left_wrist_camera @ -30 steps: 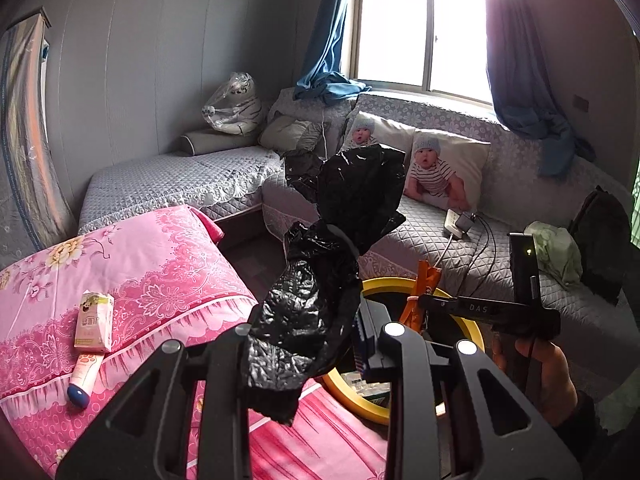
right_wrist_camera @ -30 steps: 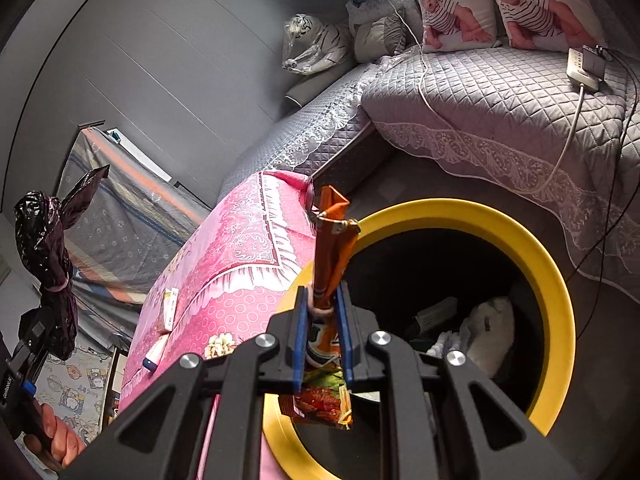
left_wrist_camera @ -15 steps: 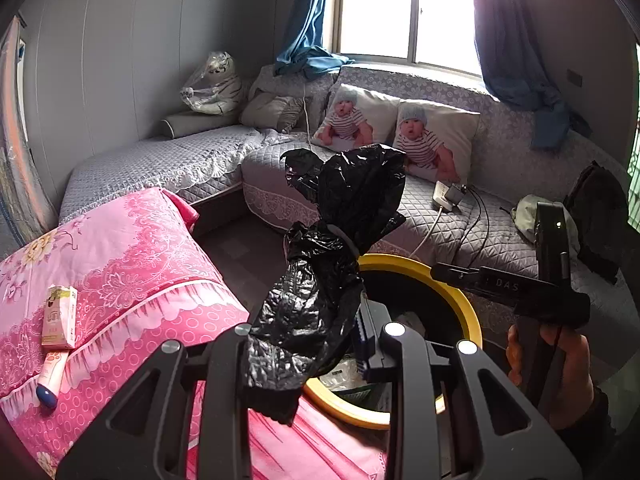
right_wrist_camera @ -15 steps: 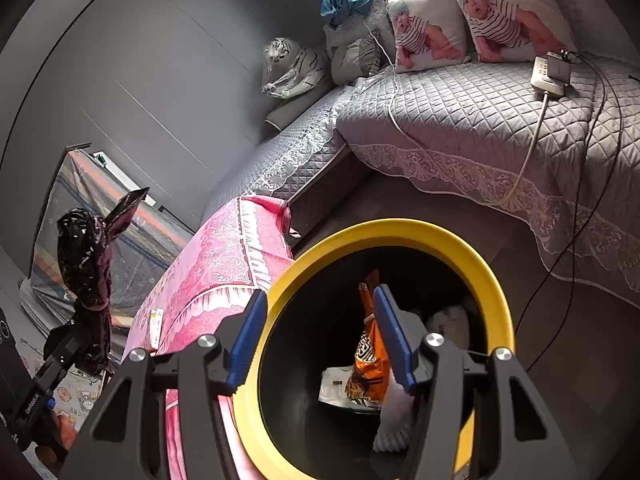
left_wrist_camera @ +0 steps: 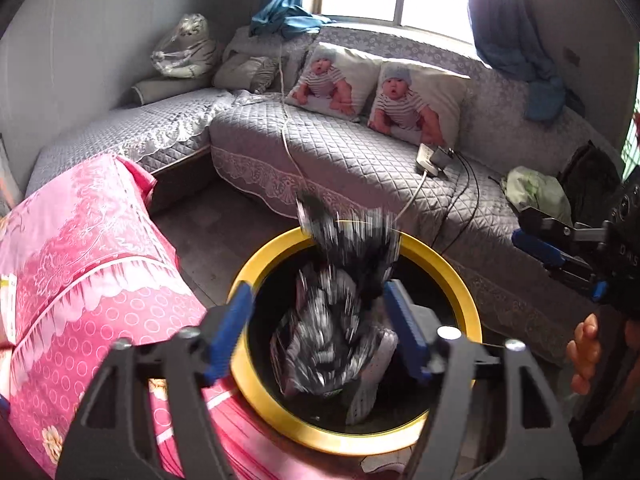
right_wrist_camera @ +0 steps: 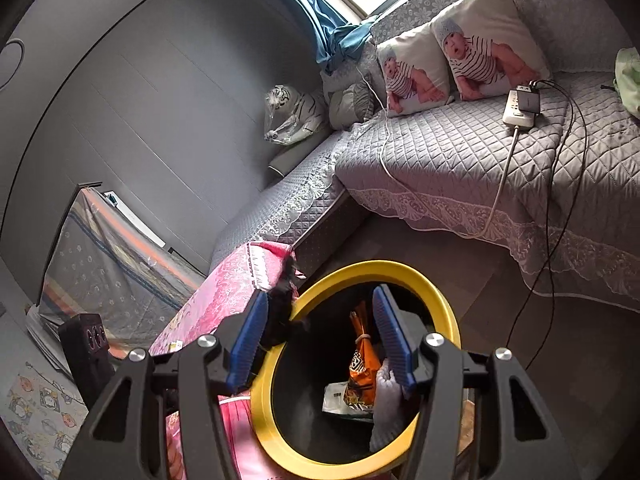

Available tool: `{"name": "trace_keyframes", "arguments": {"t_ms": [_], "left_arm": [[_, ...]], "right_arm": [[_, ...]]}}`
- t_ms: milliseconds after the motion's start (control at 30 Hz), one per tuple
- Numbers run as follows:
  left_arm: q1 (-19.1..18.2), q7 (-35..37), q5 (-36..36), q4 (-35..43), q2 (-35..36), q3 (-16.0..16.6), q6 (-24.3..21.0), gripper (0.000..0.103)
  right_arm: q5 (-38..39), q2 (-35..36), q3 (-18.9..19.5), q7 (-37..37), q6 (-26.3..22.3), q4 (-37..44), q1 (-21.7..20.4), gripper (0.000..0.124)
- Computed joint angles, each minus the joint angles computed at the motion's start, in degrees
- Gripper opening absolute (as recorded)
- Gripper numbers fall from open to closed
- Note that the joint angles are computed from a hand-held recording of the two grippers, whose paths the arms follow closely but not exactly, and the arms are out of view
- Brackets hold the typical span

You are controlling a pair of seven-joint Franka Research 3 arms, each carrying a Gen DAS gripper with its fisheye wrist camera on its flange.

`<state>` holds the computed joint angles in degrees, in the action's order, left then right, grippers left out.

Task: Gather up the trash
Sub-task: 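Open the left tool over the yellow bin to drop the black bag, then grasp the pink lotion tube by its blue cap with the left tool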

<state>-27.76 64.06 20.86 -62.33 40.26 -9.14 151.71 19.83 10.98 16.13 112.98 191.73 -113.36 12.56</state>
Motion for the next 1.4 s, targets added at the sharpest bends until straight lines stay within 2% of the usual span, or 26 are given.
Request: {"name": "trace_keyframes", "arguments": {"t_ms": [67, 133, 233, 333, 433, 467, 600, 633, 900, 1000, 1100, 1267, 1400], "left_arm": [[-0.7, -3.4, 2.0, -3.5, -2.2, 2.3, 2.1, 0.081], [-1.7, -8.4, 5.4, -7.6, -4.9, 4.9, 4.0, 0.089], [-1.9, -15.6, 10.3, -13.8, -9.4, 7.4, 6.5, 0.091], [-2.7, -24.3, 16.7, -18.4, -13.4, 10.4, 6.2, 0.094], [-1.4, -29.1, 20.7, -23.3, -17.6, 10.8, 6.1, 0.094], [-1.4, -31.6, 23.2, -25.1, -19.1, 11.6, 6.1, 0.094], [-0.4, -40.0, 32.7, -33.2, -26.0, 13.5, 4.9, 0.094], [-0.4, -42.7, 35.5, -35.3, -27.9, 13.9, 2.9, 0.094], [7.4, -49.8, 42.1, -50.1, -39.6, 12.2, 0.1, 0.094], [10.6, -49.6, 42.1, -53.2, -41.3, 11.3, -0.3, 0.094], [13.6, -47.9, 40.8, -54.9, -41.3, 10.3, 1.4, 0.093], [17.6, -42.2, 35.4, -53.9, -38.7, 7.5, 3.3, 0.093], [21.0, -35.8, 28.9, -52.3, -36.3, 4.6, 4.2, 0.082]], "right_arm": [[0.4, -0.1, -1.3, -0.2, -0.2, 0.2, 1.4, 0.053], [-0.6, 0.7, 2.9, 0.0, -0.4, 1.0, -2.3, 0.053], [-2.2, 2.9, 8.8, -0.5, -1.3, 3.3, -6.6, 0.053], [-2.6, 5.8, 13.4, -2.9, -3.3, 6.5, -9.1, 0.053], [-1.8, 9.3, 17.5, -6.5, -6.0, 10.7, -10.6, 0.053], [-1.6, 10.2, 17.8, -7.5, -6.9, 12.1, -10.1, 0.053], [-1.0, 13.5, 16.4, -10.5, -11.0, 17.8, -6.2, 0.053], [-0.8, 14.5, 16.3, -11.4, -12.1, 19.4, -5.5, 0.053], [-0.4, 19.1, 10.3, -14.6, -20.1, 30.0, 3.7, 0.053], [0.1, 20.8, 8.0, -15.6, -22.5, 33.6, 6.6, 0.054], [0.5, 22.6, 5.2, -15.7, -25.0, 37.3, 9.7, 0.054], [2.2, 25.1, 1.3, -16.5, -28.4, 42.3, 13.8, 0.054], [4.4, 25.7, -0.7, -17.9, -29.8, 43.6, 15.6, 0.054]]}}
